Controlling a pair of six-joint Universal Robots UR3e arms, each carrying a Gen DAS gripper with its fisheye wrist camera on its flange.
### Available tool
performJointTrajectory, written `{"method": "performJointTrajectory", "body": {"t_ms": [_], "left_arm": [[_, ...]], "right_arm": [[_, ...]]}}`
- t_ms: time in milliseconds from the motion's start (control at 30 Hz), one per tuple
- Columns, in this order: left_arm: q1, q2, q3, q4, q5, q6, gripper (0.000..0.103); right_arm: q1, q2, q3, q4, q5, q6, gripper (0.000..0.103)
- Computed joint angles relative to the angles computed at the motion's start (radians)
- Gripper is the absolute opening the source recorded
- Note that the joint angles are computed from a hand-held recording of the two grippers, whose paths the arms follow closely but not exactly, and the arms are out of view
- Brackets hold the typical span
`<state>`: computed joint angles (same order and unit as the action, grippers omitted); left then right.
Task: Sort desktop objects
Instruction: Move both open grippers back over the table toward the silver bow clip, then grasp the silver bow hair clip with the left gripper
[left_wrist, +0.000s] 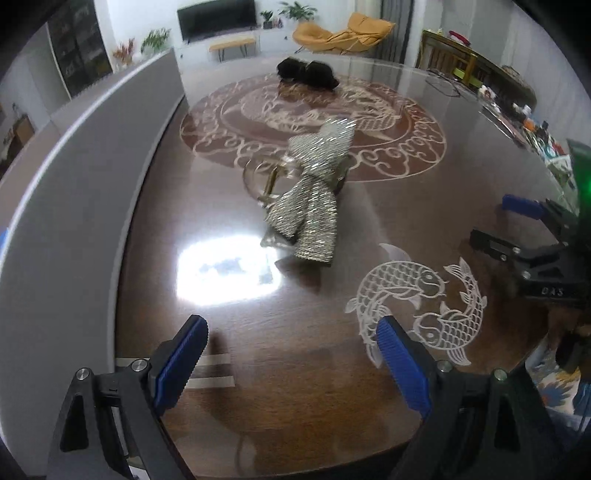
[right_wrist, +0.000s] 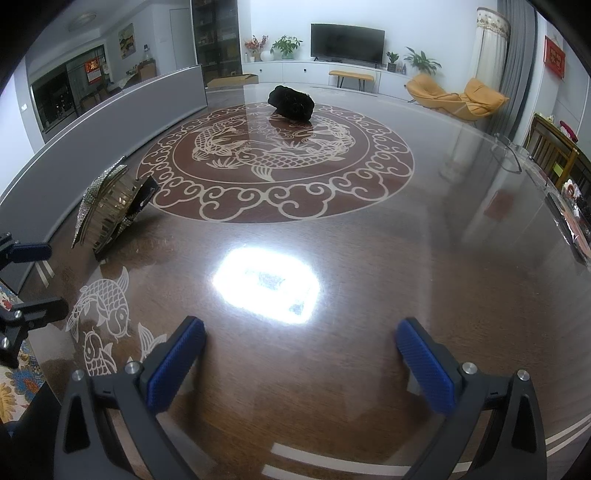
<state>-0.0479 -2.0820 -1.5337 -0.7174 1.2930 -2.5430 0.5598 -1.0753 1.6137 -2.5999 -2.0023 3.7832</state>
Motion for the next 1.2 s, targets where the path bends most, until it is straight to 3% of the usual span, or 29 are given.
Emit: {"method": "performJointTrajectory", "body": {"t_ms": [167, 267, 433, 500, 567, 667, 833, 900, 1000, 1133, 1167, 1200], "left_arm": [[-0.013, -0.067, 0.103, -0.056, 0.021, 0.006, 0.096], [-0.014, -0.094, 0.14, -0.068, 0.027, 0.001, 0.103], [0.019, -0.091, 0.066, 0.05, -0.048, 0.047, 0.103], [0.019, -0.101, 0.094, 0.021, -0.044, 0.057, 0.103], [0.008, -0.136, 0.185, -0.061, -0.017, 0.059, 0.103], [-0.02, -0.195, 0.295, -0.072, 0.043, 0.047, 0.103], [-0.061, -0.259, 0.455, -0.182, 0.017, 0.076, 0.103], [-0.085, -0.267, 0.468, -0.165, 0.014, 0.095, 0.103], [-0.113, -0.292, 0.515, -0.163, 0.022, 0.084, 0.103], [-0.141, -0.432, 0.747, -0.282, 0.036, 0.019, 0.103], [-0.141, -0.459, 0.792, -0.308, 0.03, 0.002, 0.1], [-0.128, -0.472, 0.811, -0.315, -0.008, -0.024, 0.09]], "right_arm": [[0.0, 0.0, 0.0, -0.001, 0.0, -0.002, 0.103], [0.0, 0.0, 0.0, -0.001, 0.0, -0.002, 0.103], [0.001, 0.0, 0.0, -0.001, 0.0, -0.001, 0.103], [0.0, 0.0, 0.001, -0.002, 0.0, -0.002, 0.103], [0.0, 0.0, 0.001, -0.002, 0.0, -0.002, 0.103], [0.0, 0.0, 0.001, -0.003, 0.0, -0.002, 0.103], [0.0, -0.001, 0.002, -0.004, 0.001, -0.004, 0.103], [0.0, -0.001, 0.002, -0.004, 0.001, -0.004, 0.103], [0.0, -0.001, 0.002, -0.004, 0.001, -0.004, 0.103], [-0.001, -0.001, 0.003, -0.005, 0.001, -0.005, 0.103], [-0.001, -0.001, 0.003, -0.005, 0.001, -0.005, 0.103], [-0.001, -0.001, 0.003, -0.005, 0.001, -0.005, 0.103]]}}
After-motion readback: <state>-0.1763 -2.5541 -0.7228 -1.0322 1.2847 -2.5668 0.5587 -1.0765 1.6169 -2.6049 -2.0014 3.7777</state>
